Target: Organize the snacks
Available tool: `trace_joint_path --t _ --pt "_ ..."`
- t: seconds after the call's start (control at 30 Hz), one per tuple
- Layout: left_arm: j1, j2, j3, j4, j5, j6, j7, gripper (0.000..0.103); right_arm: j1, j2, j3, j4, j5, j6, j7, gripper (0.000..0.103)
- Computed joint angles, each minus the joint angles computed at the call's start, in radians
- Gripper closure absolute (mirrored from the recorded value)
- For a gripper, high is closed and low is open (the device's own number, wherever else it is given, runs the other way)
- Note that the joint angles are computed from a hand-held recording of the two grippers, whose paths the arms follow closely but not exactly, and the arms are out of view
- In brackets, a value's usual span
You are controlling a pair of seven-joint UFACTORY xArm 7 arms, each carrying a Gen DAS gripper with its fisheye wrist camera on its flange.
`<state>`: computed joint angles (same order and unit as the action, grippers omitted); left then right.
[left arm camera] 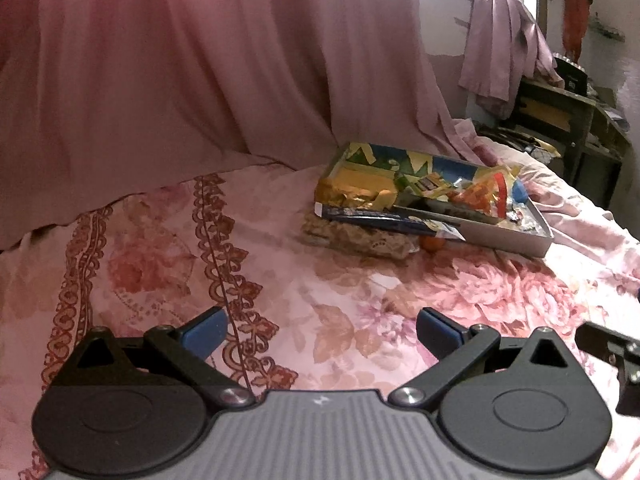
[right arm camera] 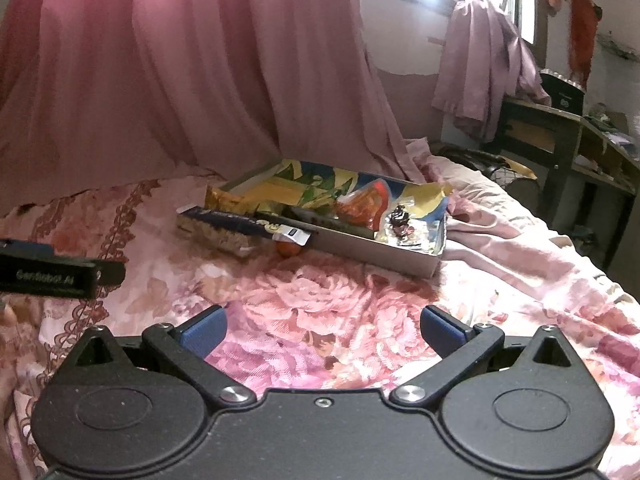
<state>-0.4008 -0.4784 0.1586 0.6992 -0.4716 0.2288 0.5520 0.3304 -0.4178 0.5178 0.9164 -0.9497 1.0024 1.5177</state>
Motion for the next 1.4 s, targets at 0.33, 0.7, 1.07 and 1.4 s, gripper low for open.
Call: trace_joint_path --t 0.33,0.7,1.07,1.4 --pt "0.015 0.113 -0.041 0.038 -0.001 -0.152 -0.049 0.000 0.005 0.015 -0.024 0.004 0.031 -0.023 -0.024 0.001" --pt "-0.159 0.254 0.131 0.198 -0.173 -0.132 0.068 0.000 -0.022 0.084 -0.075 0.035 0.034 -0.103 -0.122 0.001" --pt "-0.100 0.342 0.088 0.297 -0.371 -0.070 0.303 0.000 0.006 0.331 -0.173 0.188 -0.319 -0.080 -0.308 0.011" --pt "-0.001 0.486 0.001 0.491 -0.532 0.118 0.576 0.000 0.041 0.409 -0.307 0.194 -0.523 -0.221 -0.298 0.027"
